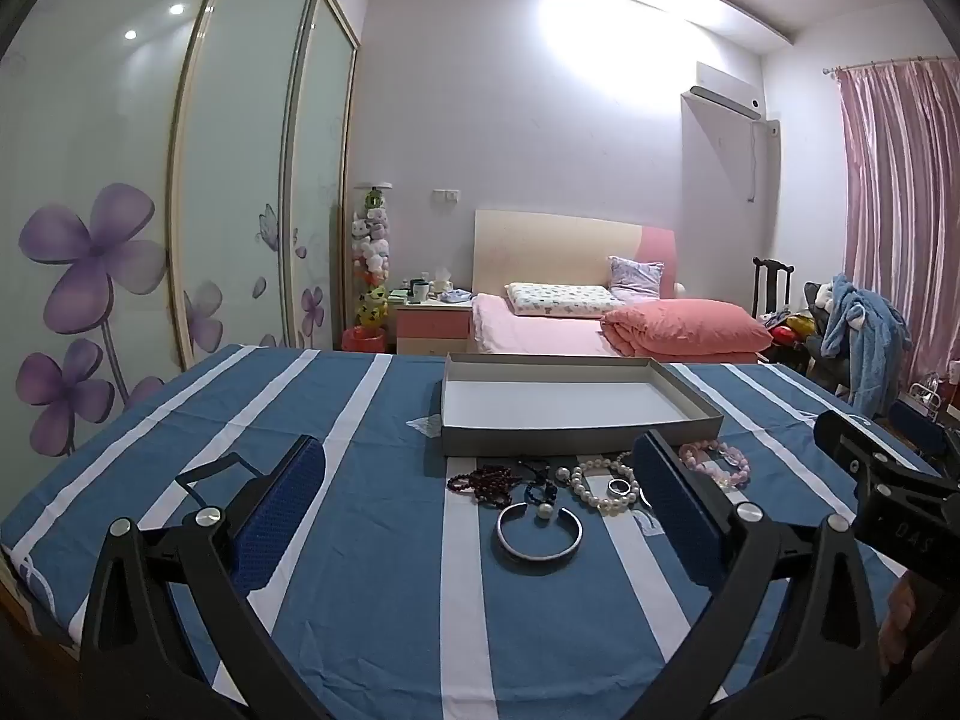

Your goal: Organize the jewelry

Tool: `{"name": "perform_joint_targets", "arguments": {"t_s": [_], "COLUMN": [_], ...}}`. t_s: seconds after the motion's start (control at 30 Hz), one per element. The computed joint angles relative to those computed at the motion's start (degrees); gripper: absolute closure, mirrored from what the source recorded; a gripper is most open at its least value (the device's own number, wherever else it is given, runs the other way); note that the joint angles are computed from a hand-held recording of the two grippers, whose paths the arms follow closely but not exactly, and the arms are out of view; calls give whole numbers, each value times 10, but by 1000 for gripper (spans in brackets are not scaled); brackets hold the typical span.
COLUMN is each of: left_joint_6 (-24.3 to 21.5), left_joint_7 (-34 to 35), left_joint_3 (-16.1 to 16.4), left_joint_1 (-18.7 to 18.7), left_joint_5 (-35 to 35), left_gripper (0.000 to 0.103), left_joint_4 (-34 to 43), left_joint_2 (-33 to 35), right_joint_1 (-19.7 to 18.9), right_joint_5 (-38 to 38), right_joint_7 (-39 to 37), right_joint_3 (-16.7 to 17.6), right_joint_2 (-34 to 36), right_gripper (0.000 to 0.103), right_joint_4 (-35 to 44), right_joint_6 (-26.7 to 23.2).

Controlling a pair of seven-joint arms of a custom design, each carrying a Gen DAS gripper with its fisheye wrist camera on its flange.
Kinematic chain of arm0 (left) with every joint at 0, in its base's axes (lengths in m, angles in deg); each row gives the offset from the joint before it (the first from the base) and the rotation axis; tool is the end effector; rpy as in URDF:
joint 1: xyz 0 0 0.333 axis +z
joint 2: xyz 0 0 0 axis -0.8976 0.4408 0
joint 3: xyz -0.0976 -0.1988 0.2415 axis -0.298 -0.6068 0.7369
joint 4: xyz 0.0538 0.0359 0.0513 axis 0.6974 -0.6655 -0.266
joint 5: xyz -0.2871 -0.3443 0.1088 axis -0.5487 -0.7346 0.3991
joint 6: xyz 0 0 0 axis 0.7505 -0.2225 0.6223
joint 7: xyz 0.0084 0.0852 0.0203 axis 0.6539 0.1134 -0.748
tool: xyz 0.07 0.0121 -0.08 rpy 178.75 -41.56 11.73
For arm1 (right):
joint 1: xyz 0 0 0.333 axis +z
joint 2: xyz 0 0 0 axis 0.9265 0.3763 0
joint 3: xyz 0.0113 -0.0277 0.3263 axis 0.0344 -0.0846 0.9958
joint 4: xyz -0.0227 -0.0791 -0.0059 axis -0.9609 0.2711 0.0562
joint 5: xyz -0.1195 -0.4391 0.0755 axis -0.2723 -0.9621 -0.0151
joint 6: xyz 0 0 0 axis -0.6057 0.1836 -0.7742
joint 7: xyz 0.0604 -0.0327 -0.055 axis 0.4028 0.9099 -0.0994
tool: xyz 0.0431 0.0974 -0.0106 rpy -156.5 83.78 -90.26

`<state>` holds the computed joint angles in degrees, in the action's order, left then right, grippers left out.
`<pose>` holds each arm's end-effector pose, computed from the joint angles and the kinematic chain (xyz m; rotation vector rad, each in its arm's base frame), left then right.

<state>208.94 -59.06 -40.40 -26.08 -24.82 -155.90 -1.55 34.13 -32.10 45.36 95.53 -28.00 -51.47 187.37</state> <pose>0.4501 -0.3601 0.5378 -1.5203 1.2882 -1.0150 0.5038 0.2211 0.5226 -1.4491 1.3067 -0.9346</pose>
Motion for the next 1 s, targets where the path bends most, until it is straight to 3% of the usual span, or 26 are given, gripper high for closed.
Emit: {"name": "perform_joint_targets", "arguments": {"t_s": [1.0], "left_joint_6": [-5], "left_joint_7": [-9], "left_joint_3": [4], "left_joint_1": [-5], "left_joint_5": [15], "left_gripper": [2], "left_joint_4": [2], "left_joint_2": [8], "right_joint_1": [9], "right_joint_5": [16], "right_joint_7": [-17], "right_joint_3": [-6], "right_joint_2": [6], "right_gripper": [4], "right_joint_4": [1], "right_joint_6": [1]}}
